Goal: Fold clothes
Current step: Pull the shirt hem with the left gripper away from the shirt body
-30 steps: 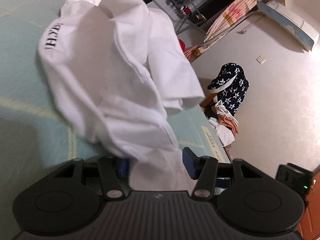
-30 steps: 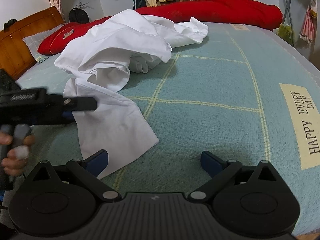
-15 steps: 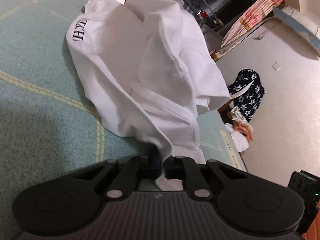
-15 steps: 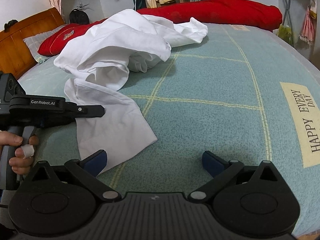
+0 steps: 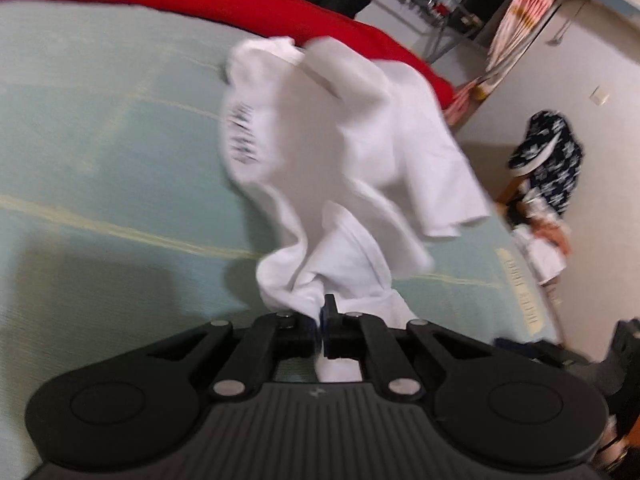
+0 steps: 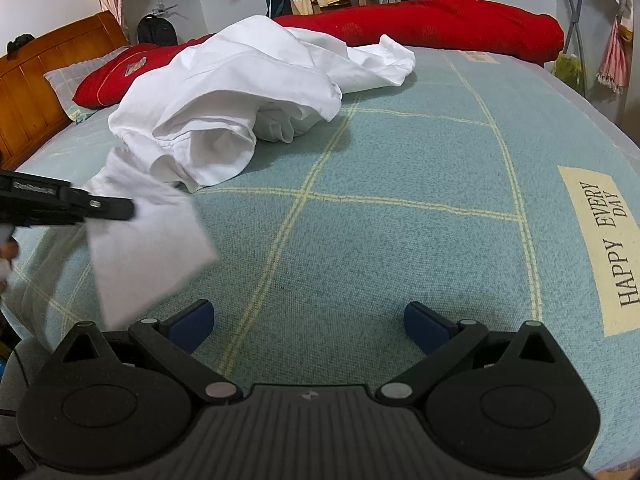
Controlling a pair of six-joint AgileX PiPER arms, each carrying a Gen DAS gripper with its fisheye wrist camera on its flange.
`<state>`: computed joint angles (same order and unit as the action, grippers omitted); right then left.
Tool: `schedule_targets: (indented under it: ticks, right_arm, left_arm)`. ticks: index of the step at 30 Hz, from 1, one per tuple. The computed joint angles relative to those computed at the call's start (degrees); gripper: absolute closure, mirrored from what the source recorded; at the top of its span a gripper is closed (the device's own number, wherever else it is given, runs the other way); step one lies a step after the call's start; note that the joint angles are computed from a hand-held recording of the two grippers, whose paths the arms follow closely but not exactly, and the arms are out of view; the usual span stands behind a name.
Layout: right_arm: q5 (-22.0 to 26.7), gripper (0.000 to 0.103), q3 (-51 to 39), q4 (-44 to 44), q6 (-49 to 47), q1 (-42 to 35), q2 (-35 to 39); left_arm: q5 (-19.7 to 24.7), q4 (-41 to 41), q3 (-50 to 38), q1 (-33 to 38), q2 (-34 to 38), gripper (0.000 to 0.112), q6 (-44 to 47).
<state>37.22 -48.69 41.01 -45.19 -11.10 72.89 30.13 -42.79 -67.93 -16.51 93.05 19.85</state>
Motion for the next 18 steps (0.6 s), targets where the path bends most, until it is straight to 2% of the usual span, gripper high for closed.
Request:
schedule_targets:
  ticks: [9, 15, 18]
  right_arm:
    - [-0.5, 0.000, -1.1, -3.8, 4.1, 1.5, 0.1]
    - [0.4, 0.000, -3.9, -8.3, 10.2, 2.8, -0.6]
    - [1.1, 0.000, -5.3, -7.7, 10.6, 2.9, -0.9]
  left_arm:
    - [9.8, 31.5, -7.3, 8.3, -2.5, 0.108, -15.3]
    - [16.0, 39.7, -15.7, 14.0, 2.1, 0.108, -17.7]
    - [19.1, 39.7, -21.2, 16.7, 5.8, 0.108, -17.2]
